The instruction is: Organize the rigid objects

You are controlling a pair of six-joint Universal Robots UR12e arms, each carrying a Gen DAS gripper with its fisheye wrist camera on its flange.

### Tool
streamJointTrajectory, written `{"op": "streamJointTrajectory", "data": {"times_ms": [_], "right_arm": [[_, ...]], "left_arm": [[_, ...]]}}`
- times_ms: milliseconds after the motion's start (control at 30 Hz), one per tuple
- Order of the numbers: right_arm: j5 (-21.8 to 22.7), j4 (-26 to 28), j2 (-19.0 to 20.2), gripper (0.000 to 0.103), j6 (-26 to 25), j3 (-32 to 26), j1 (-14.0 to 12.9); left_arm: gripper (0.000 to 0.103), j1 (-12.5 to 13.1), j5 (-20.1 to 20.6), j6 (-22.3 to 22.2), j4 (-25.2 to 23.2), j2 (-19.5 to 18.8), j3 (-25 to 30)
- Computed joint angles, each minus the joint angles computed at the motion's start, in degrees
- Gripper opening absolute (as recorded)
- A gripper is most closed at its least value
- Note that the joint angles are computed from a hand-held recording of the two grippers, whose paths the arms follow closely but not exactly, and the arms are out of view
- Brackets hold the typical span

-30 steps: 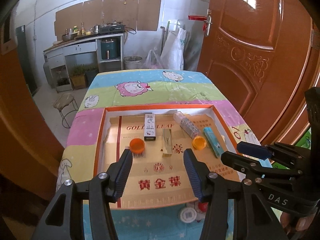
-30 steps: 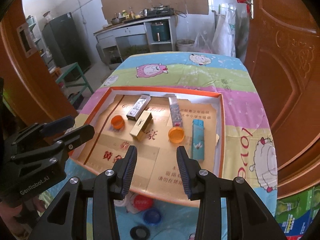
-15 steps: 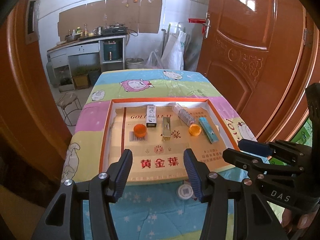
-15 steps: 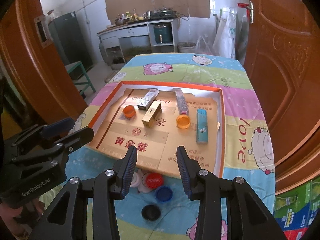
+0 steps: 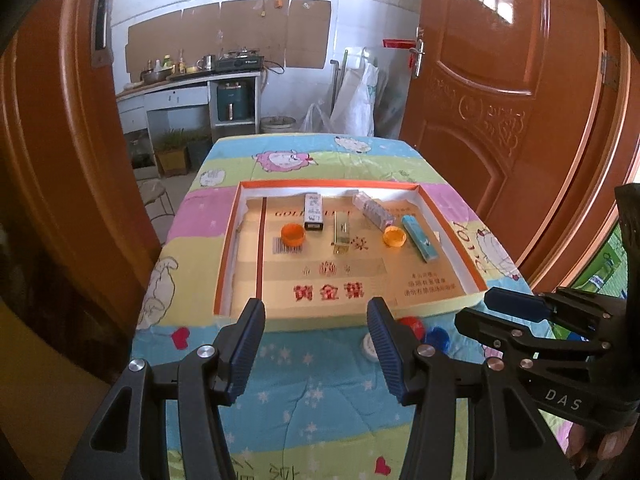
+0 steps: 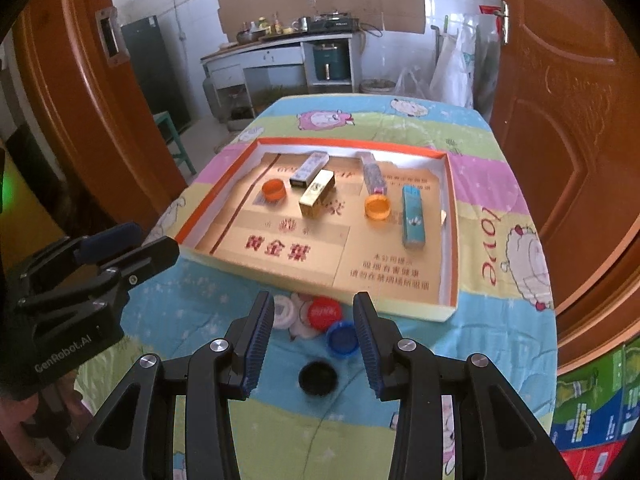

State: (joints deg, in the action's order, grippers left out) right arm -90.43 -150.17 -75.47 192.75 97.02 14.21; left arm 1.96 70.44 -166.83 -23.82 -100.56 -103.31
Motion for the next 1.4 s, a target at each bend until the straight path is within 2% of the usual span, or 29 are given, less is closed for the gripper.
{"op": "streamJointTrajectory", "data": {"times_ms": [400, 700, 967, 1400], "right_arm": [[-0.56, 0.12, -1.16, 0.042, 0.5, 2.65, 0.87], [-0.23, -3.33, -1.31, 0.042, 0.92, 5.88, 1.35], [0.92, -4.76, -0.2, 0.042, 2.28, 7.48, 0.82], [-1.02, -5.19, 1.88, 0.042, 1.06, 5.89, 1.08]], "left_arm": [[0.053, 0.81, 0.55, 0.49, 2.06, 1.92, -3.6], [0.053, 1.3, -0.15, 0.78, 3.43, 2.53, -5.89], [0.053, 1.17, -0.93, 1.79, 0.95, 1.85, -6.45], [0.053, 0.71, -2.77, 3.21, -1.28, -0.24, -4.74]]}}
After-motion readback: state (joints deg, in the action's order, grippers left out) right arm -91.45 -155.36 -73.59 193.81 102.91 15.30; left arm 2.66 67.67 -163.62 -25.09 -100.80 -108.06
